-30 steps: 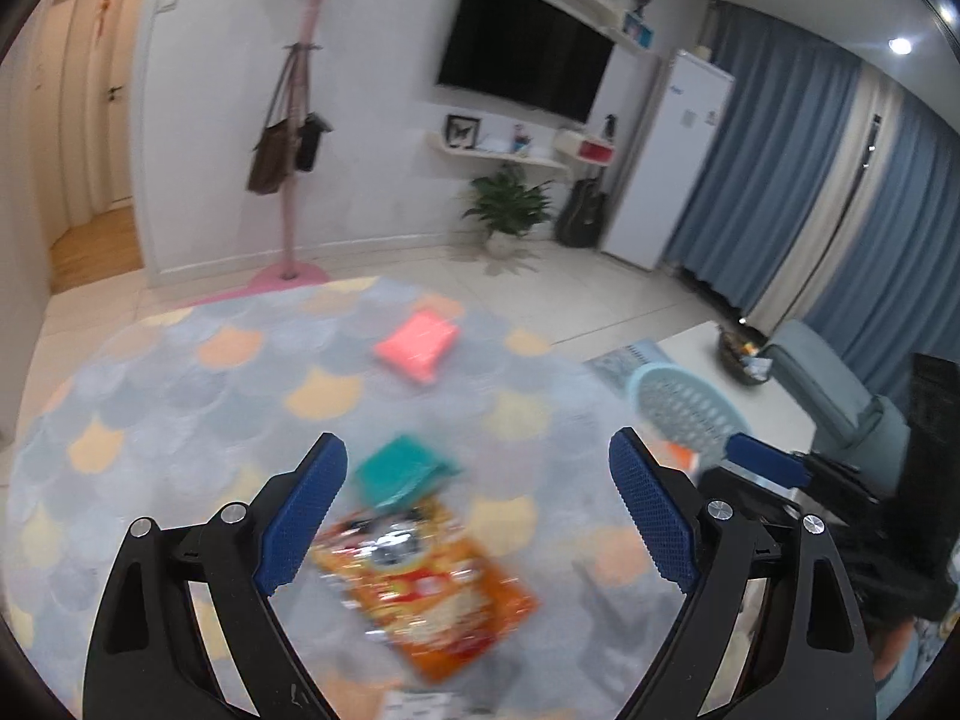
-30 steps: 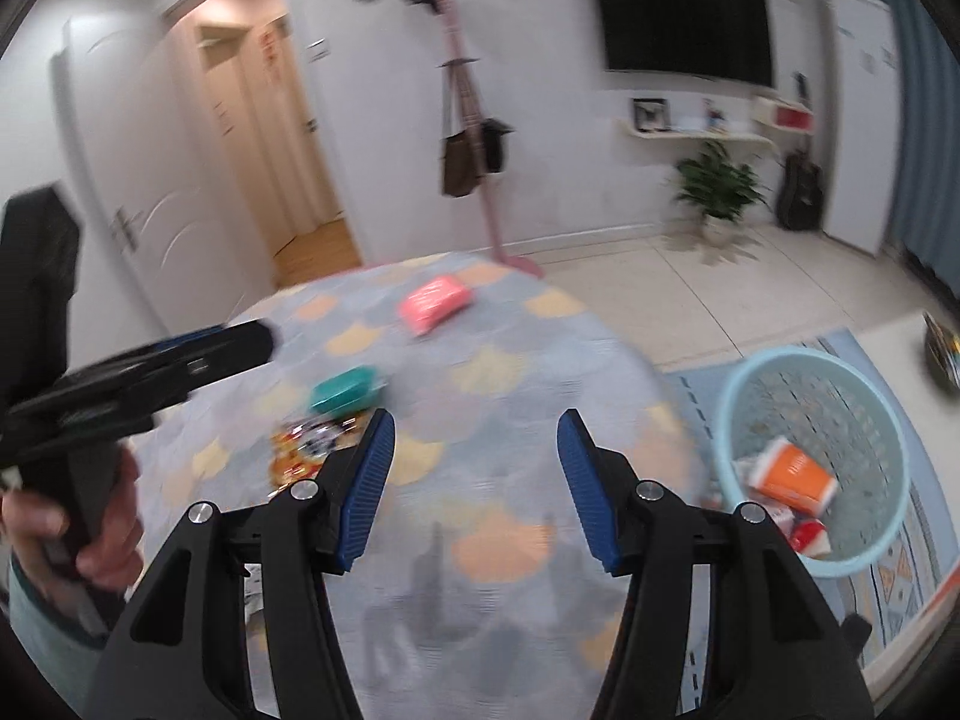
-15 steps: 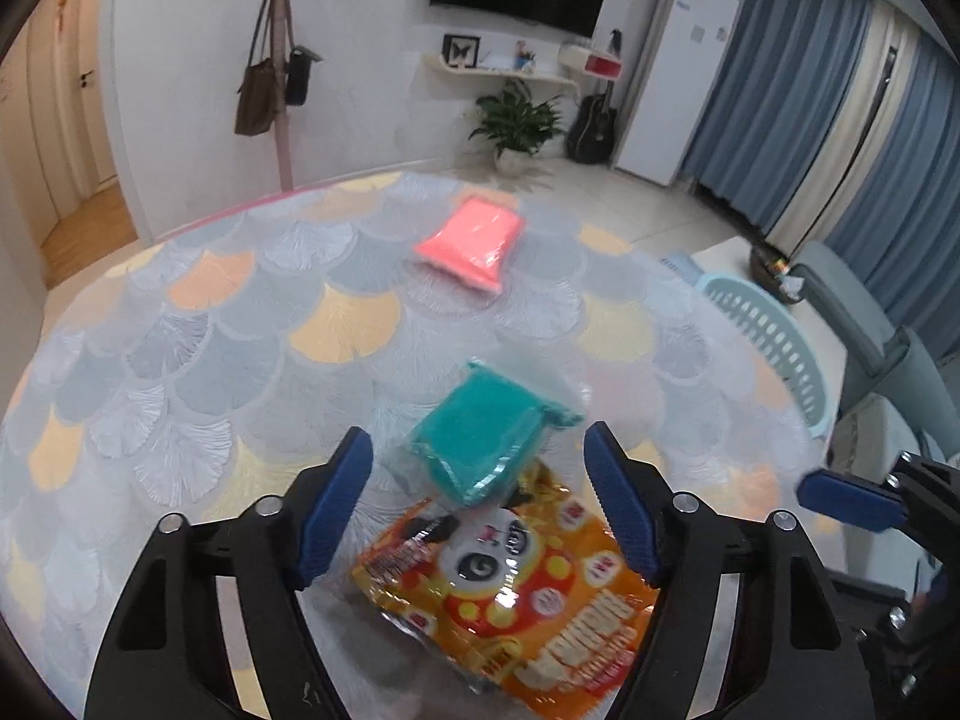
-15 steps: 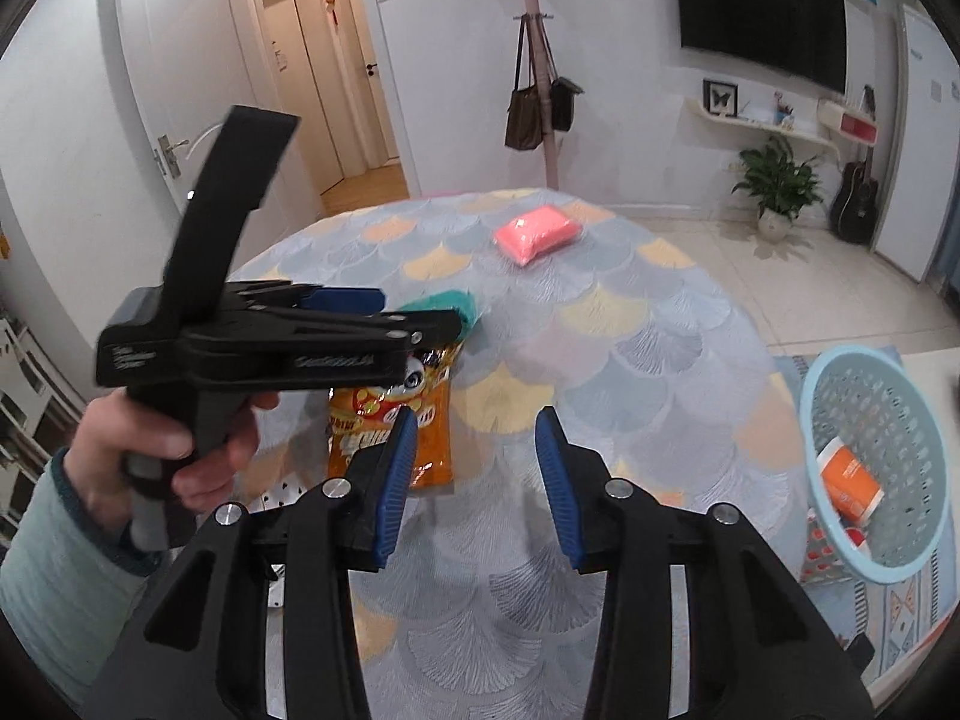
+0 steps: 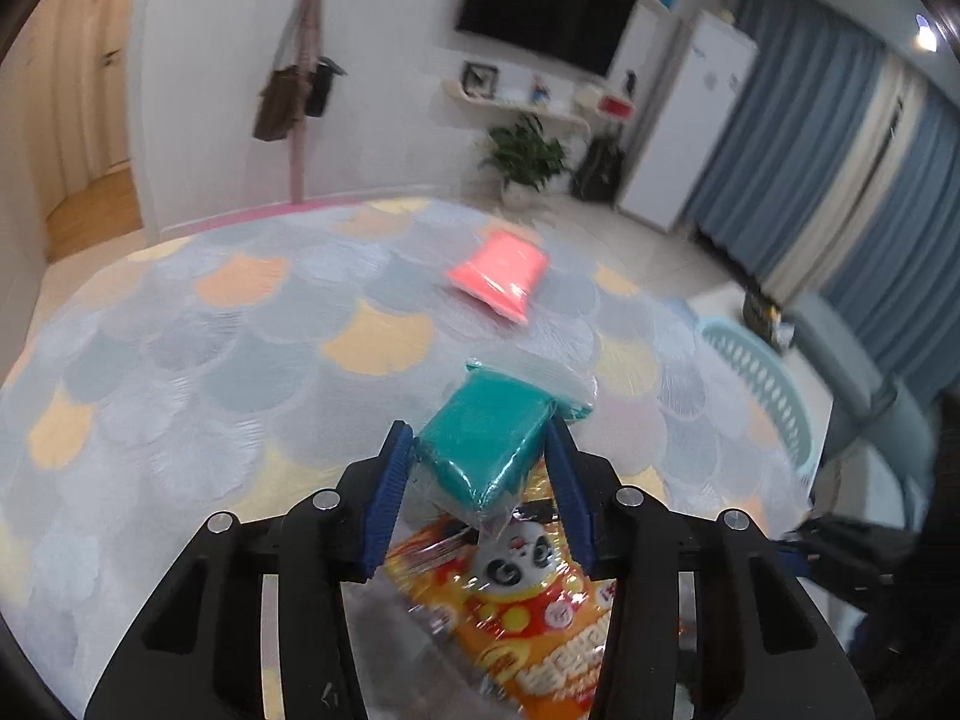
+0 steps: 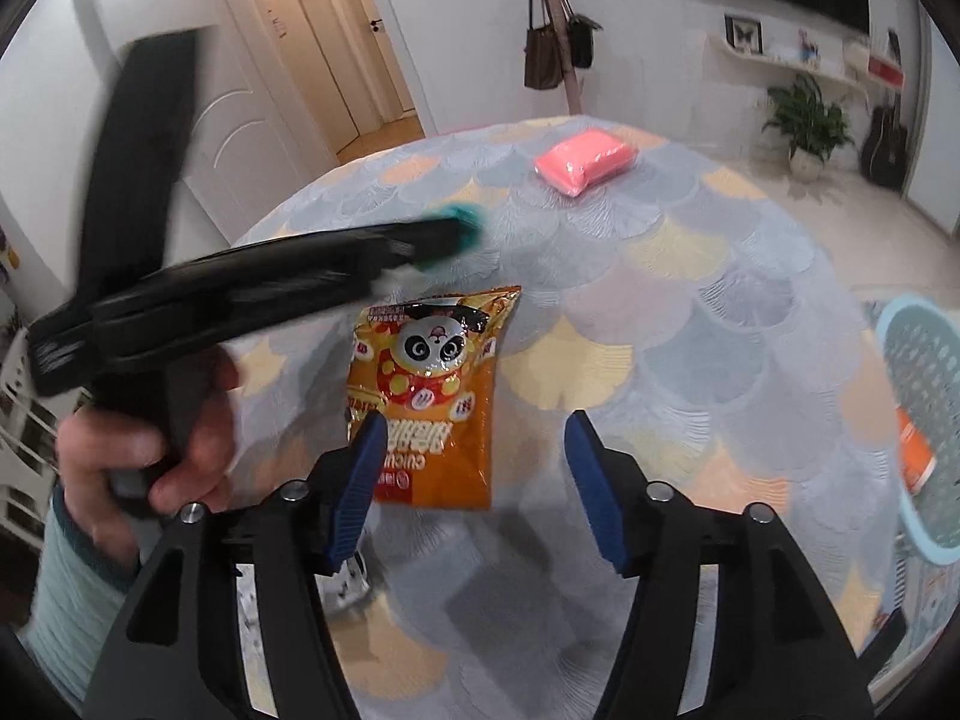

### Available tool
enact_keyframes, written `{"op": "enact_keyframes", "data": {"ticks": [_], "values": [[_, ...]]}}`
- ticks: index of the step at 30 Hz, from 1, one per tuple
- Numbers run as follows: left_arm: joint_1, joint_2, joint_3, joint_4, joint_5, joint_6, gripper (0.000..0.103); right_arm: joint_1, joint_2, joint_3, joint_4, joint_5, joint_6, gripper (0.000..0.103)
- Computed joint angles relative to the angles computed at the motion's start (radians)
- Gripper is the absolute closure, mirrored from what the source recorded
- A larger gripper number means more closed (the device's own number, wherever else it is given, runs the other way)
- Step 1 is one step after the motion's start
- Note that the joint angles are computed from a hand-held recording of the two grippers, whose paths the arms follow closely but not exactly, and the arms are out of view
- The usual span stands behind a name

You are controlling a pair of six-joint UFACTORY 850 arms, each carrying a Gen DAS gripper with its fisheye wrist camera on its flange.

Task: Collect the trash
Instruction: 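Grasp the teal sponge pack with the left tool while the right tool grasps the panda snack bag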

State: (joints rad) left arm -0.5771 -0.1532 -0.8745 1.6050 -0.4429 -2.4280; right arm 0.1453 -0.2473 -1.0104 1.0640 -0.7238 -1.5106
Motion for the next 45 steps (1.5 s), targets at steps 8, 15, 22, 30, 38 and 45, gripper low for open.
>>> {"op": "enact_keyframes", "data": {"ticks": [8, 15, 22, 30, 38, 45], "values": [[-0.037, 0.100, 0.113, -0.023, -0.130, -0.124, 0.059, 0.071, 0.000, 0.014, -0.031, 0.066, 0.075, 0.036], [-0.054, 0.131, 0.144, -0.004, -0.153, -0.182, 0.059, 0.137, 0.036, 0.052, -0.068, 0.230, 0.104, 0.030], [-0.067, 0.140, 0.158, 0.012, -0.162, -0.205, 0.059, 0.190, 0.072, 0.109, 0.008, 0.371, -0.027, 0.050], [-0.076, 0.140, 0.151, 0.002, -0.175, -0.199, 0.059, 0.129, 0.064, 0.093, 0.064, 0.279, -0.061, 0.098], [-0.092, 0.124, 0.107, -0.035, -0.191, -0.131, 0.059, 0.056, 0.110, 0.098, 0.220, 0.209, -0.182, 0.101], [-0.109, 0.090, 0.018, -0.047, -0.198, -0.037, 0.059, -0.061, 0.123, 0.060, 0.334, 0.137, -0.243, 0.101]]}}
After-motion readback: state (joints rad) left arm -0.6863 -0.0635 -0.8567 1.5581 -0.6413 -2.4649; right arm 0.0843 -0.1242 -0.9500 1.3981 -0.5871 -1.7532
